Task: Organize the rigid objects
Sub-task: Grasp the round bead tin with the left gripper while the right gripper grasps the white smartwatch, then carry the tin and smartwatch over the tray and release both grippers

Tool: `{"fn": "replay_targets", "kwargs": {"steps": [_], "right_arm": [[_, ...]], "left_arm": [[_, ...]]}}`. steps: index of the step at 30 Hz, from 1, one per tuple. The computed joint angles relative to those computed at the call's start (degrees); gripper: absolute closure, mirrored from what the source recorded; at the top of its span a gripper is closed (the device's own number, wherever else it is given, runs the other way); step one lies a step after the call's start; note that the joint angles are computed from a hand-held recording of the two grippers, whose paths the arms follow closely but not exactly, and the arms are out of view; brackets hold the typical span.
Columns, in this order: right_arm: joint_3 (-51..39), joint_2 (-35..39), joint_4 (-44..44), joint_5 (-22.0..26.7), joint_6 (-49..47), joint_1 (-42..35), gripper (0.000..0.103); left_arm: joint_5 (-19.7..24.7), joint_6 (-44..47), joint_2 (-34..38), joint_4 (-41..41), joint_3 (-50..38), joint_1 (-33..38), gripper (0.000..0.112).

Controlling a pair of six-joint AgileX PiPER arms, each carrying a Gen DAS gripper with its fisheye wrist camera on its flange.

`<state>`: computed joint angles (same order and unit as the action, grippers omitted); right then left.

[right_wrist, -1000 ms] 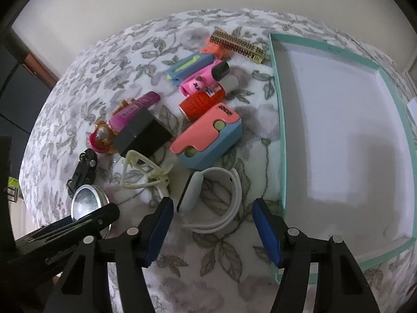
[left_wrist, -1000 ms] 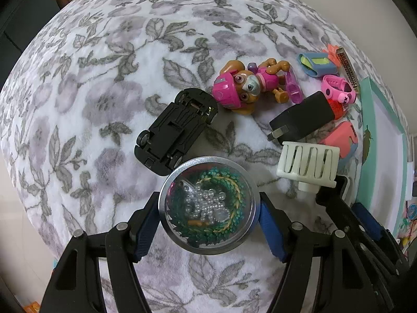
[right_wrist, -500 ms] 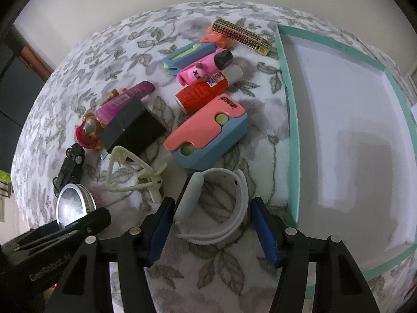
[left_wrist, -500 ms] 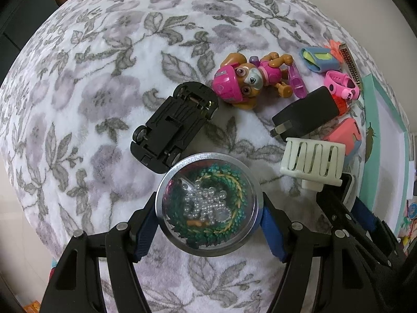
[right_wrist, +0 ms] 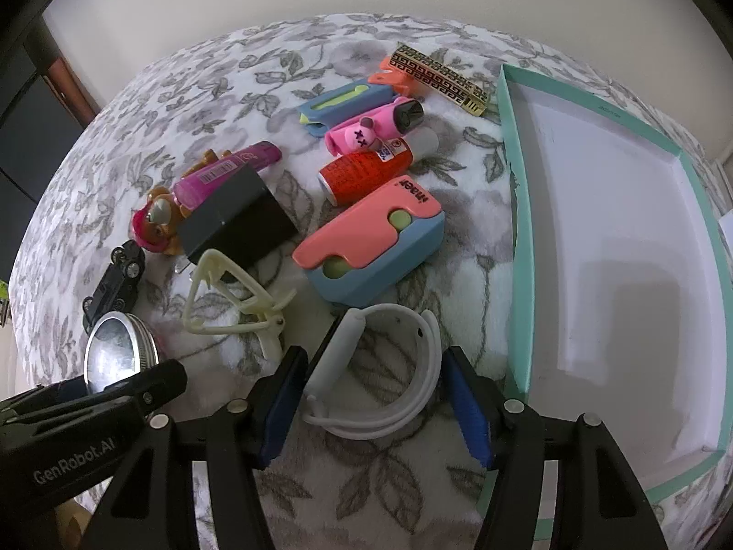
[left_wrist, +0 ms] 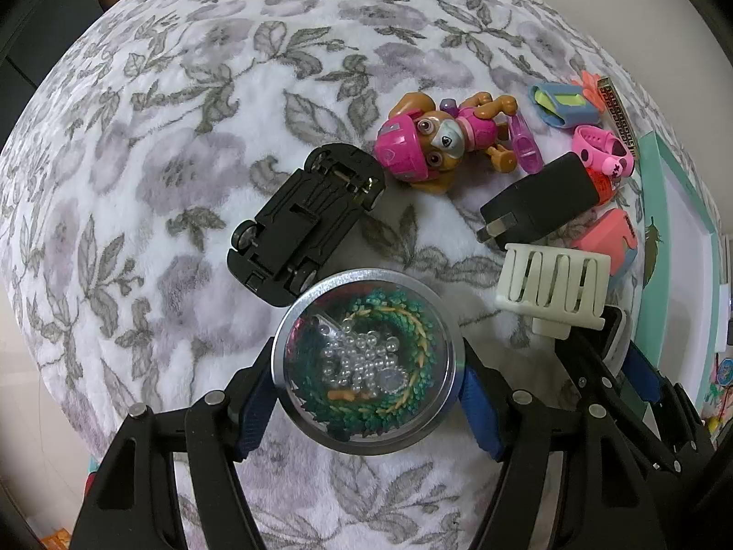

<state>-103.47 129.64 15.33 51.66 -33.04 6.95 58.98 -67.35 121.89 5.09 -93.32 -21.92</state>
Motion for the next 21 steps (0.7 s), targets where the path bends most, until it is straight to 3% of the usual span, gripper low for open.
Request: {"fn": "replay_targets", "kwargs": {"steps": [5, 15, 21], "right_arm": [[0.0, -0.2, 0.0, 0.5, 0.7, -0.2, 0.045], [-5.0, 1.5, 3.8, 8.0, 1.9, -3.0, 0.046], [-6.0, 0.3, 6.2, 10.0, 2.9, -4.3, 0.046]], "left_arm": [[-0.1, 0.4, -0.1, -0.4, -0.1, 0.1, 0.039], [-2.0, -0.8, -3.6, 1.0, 1.7, -0.4, 0.040], [-3.7, -3.6, -8.1, 4.9, 2.9, -1.3, 0.040]]}}
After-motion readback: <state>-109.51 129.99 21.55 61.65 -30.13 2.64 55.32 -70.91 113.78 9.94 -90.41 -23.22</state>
